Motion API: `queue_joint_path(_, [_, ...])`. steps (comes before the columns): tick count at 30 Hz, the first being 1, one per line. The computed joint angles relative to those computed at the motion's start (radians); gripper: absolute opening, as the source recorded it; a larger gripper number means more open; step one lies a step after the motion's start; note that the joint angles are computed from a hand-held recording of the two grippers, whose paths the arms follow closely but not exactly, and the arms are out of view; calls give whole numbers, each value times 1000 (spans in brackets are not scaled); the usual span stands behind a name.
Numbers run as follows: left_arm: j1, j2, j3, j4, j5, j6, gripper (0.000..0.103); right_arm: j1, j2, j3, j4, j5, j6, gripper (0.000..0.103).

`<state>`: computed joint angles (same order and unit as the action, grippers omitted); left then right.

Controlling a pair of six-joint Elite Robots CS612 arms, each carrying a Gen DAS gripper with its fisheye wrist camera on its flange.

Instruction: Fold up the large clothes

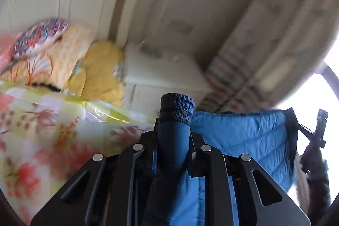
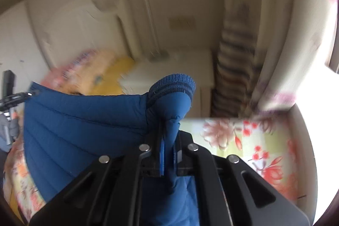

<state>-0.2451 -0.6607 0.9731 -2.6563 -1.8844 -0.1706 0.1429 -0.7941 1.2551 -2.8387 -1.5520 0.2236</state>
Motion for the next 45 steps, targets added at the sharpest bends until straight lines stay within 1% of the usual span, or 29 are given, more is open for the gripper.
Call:
queue_joint_path(2, [-16, 67, -76, 89, 63, -17, 20, 2, 60, -63, 98, -27, 31, 5])
queue_joint_path(3, [-21, 82, -83, 104, 92, -10, 20, -3, 76, -67, 103, -12, 50, 5])
queue_joint_path(4, [-21, 96, -91, 115, 95, -13, 20, -12, 80, -49, 66, 27, 85, 5])
queue_joint_path(5, [-11, 108, -93, 100, 56, -45, 20, -21, 78, -31, 26, 62, 110, 5])
queue_joint_path(6, [-3, 112, -92, 76, 22, -70, 20, -30, 71, -14, -10, 94, 131, 5])
queue_joint_path(8, [12, 101, -71, 7, -25, -87, 20, -33, 55, 7, -60, 103, 117, 5])
queue_joint_path(11, [6, 82, -54, -23, 0, -49, 20, -30, 45, 5, -107, 101, 94, 5])
queue_joint_path(12, [-1, 84, -64, 4, 34, -33, 20, -27, 53, -12, -85, 85, 85, 6])
queue_joint_path(14, [-14, 101, -103, 114, 93, -12, 22, -18, 83, -63, 41, 41, 51, 12])
queue_joint_path(15, [-19, 111, -124, 178, 117, -10, 32, -18, 99, -86, 111, 42, 42, 32])
queue_joint_path(16, [-22, 117, -133, 212, 139, -21, 41, -18, 108, -94, 140, 37, 55, 36])
queue_joint_path(17, [-24, 111, -123, 205, 164, -40, 44, -18, 100, -83, 126, 36, 64, 37])
queue_joint_path(19, [-30, 81, -71, 125, 226, -50, 56, -15, 77, -55, 91, -1, 77, 59])
queue_joint_path(21, [-49, 35, 2, 7, 356, -47, 78, 0, 51, -21, 11, -87, 45, 60])
queue_joint_path(22, [-59, 16, 33, -55, 384, -34, 84, 16, 43, -21, -19, -145, 5, 60])
queue_joint_path(23, [-64, 5, 45, -83, 376, -20, 95, 27, 41, -29, -29, -162, -21, 60])
queue_joint_path(24, [-71, -7, 53, -103, 339, 5, 95, 37, 43, -46, -29, -151, -46, 61])
queue_joint_path(25, [-80, -12, 53, -101, 321, 21, 95, 48, 51, -77, -9, -123, -75, 66])
queue_joint_path(26, [-98, -14, 48, -90, 326, 41, 96, 60, 62, -109, 16, -114, -104, 69])
queue_joint_path(28, [-128, -7, 27, -54, 358, 74, 96, 90, 101, -200, 92, -127, -164, 69])
queue_joint_path(29, [-143, 3, 8, -19, 376, 90, 96, 104, 132, -267, 168, -118, -187, 69])
queue_joint_path(31, [-161, 27, -32, 50, 397, 104, 96, 120, 186, -369, 279, -96, -190, 69])
queue_joint_path(32, [-172, 44, -49, 74, 421, 121, 97, 125, 212, -415, 333, -102, -184, 69])
queue_joint_path(33, [-181, 54, -52, 80, 459, 142, 97, 131, 249, -473, 413, -131, -179, 69])
queue_joint_path(34, [-187, 72, -62, 103, 487, 153, 98, 129, 276, -504, 452, -123, -167, 71])
queue_joint_path(35, [-186, 88, -77, 130, 475, 132, 99, 127, 284, -512, 448, -100, -138, 72])
queue_joint_path(37, [-178, 100, -85, 122, 448, 92, 99, 120, 279, -478, 377, -74, -106, 72])
queue_joint_path(42, [-178, 110, -84, 101, 446, 90, 99, 123, 285, -467, 347, -91, -114, 74])
queue_joint_path(45, [-180, 112, -85, 95, 458, 91, 99, 133, 292, -472, 338, -131, -126, 74])
